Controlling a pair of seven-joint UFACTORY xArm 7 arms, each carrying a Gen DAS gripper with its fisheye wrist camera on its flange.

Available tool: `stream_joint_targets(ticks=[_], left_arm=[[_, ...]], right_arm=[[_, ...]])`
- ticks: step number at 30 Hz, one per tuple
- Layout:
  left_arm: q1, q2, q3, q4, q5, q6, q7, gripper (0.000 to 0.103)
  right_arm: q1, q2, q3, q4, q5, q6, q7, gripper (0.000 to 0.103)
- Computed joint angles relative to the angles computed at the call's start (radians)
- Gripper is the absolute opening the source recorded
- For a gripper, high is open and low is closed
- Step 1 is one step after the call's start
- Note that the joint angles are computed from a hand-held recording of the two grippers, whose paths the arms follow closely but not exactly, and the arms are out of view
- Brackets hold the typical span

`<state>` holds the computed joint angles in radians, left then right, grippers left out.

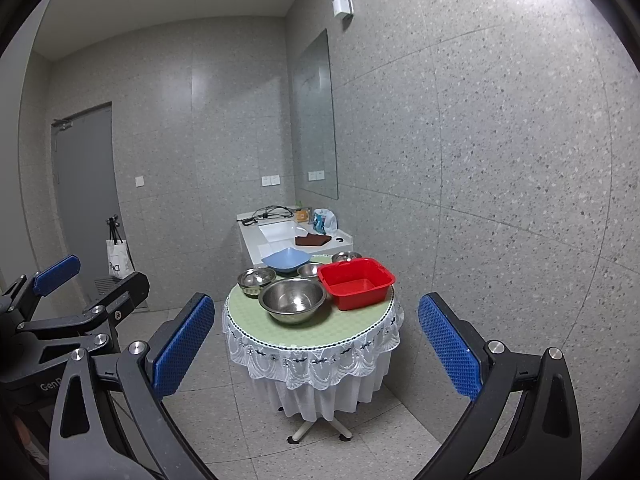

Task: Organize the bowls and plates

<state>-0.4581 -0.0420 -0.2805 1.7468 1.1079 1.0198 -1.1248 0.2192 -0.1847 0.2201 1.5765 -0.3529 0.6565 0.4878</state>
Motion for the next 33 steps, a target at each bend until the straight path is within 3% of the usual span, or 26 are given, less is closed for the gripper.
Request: stream_joint_targets(ticks=[21, 33], left_arm=[[0.001, 0.019, 0.019, -0.001, 0.004, -0.015, -0.010, 0.102], [0.033, 0.082, 0.087, 0.052, -0.067, -0.115, 0.063, 0.102]], right_arm=[[0.009, 0.034, -0.010, 0.013, 0.008, -0.021, -0.006, 0.103], [0.037, 0.136, -0.029, 0.098, -0.035, -0.012, 0.025, 0.103]])
